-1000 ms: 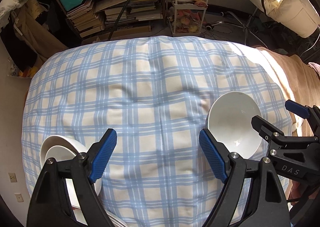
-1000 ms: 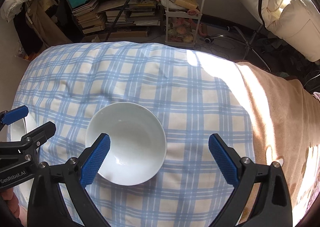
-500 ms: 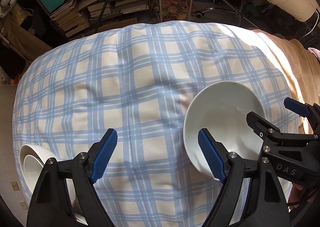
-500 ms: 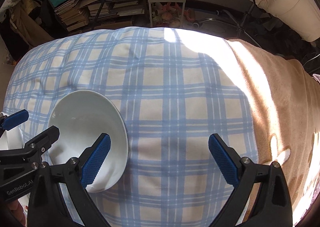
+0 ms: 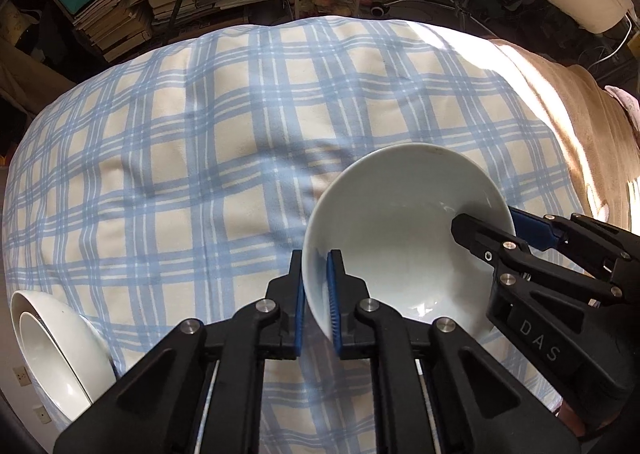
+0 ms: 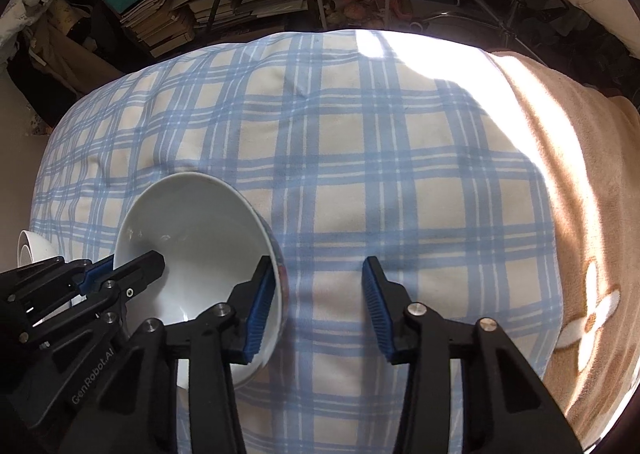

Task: Organize plates and bowls
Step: 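Carry both held white bowls toward the stack and lower them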

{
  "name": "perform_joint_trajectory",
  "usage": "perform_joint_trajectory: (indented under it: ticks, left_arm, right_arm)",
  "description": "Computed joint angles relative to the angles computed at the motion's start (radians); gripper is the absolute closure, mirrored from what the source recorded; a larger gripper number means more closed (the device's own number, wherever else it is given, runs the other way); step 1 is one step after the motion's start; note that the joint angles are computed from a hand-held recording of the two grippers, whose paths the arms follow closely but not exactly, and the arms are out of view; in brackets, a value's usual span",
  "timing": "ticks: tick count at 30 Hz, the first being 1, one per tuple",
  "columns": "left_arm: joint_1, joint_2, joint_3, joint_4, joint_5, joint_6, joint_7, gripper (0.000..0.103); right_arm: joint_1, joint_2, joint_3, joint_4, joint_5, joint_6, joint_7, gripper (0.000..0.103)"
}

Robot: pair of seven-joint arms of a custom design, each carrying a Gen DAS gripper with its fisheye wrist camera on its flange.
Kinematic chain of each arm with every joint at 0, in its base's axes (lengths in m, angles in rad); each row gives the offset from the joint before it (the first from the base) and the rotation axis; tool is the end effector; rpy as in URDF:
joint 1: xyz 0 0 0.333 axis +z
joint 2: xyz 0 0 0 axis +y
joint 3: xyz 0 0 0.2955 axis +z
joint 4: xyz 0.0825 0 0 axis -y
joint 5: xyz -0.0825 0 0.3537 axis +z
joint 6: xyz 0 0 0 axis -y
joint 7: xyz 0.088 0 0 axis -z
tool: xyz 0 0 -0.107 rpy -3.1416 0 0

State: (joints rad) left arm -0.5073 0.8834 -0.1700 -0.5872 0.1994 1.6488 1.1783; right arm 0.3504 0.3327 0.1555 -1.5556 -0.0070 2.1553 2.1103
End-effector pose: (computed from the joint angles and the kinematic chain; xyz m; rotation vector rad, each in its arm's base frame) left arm 0.6181 -0.3880 0.4877 -1.8989 2.3420 -0.2382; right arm 0.5738 0.3031 0.4755 -1.9814 2.0743 -0.0418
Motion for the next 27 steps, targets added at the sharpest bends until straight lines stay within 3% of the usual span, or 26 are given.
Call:
perform_joint_trajectory:
  ticks: [2, 4, 20, 27]
  left_arm:
    - [0.001, -0.006, 0.005, -0.011, -0.011, 0.006, -0.013, 0.092]
    - [0.026, -0.063, -0.014, -0.118, -0.021, 0.061, -0.032, 0.093]
    - [0.088, -0.265, -0.063, -0.433, 0.031, 0.198, -0.055, 0.093]
    - [0.138, -0.384, -0.075, -0.588, 0.028, 0.257, -0.078, 0.092]
  right_arm:
    - [-0.010, 0.019, 0.013, 0.026, 0.043, -0.013, -0.022, 0.085]
    - [-0.014, 0.035, 0.020, 0.045, 0.078, -0.028, -0.029, 0.090]
    - [0.006, -0.020, 0.025, -0.026, 0.088, 0.042, -0.006, 0.091]
    - [0.035, -0.005, 0.030, 0.036, 0.073, 0.025, 0.001, 0.093]
